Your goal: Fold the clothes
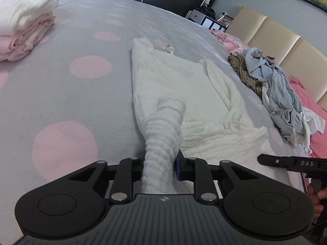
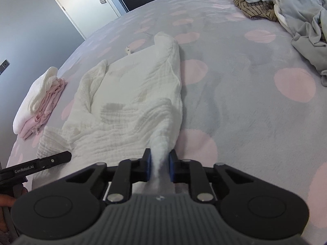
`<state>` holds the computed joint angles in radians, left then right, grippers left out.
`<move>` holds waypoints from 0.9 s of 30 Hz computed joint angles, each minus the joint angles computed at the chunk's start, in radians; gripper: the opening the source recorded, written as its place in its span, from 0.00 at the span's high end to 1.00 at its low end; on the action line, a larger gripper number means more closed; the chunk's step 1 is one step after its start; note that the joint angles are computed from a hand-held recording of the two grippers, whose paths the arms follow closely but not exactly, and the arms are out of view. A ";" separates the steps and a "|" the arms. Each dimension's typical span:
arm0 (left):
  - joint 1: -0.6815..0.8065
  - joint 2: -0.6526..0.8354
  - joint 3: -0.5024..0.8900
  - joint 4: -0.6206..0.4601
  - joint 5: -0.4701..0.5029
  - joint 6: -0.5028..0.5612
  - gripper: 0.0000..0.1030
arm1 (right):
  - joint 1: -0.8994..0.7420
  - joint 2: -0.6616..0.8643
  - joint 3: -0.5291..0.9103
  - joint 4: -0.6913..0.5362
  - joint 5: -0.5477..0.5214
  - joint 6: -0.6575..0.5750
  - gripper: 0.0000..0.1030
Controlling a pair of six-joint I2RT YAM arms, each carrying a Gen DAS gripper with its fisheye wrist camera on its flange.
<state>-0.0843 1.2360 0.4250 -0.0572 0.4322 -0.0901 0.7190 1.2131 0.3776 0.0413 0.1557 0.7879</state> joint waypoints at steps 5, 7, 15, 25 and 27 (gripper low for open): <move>0.019 -0.064 0.036 -0.150 0.015 0.005 0.86 | -0.009 -0.080 0.004 -0.092 -0.036 0.043 0.84; 0.018 -0.097 0.037 -0.192 0.008 0.026 0.86 | -0.006 -0.099 0.001 -0.106 -0.041 0.044 0.84; -0.005 -0.028 0.026 -0.096 -0.024 0.015 0.74 | -0.017 -0.012 0.001 -0.055 -0.038 0.002 0.76; 0.020 0.175 0.260 -0.196 -0.028 0.098 0.51 | -0.156 0.070 0.116 -0.092 -0.102 -0.126 0.51; 0.028 0.242 0.321 -0.202 -0.030 0.115 0.51 | -0.203 0.108 0.150 -0.083 -0.131 -0.166 0.51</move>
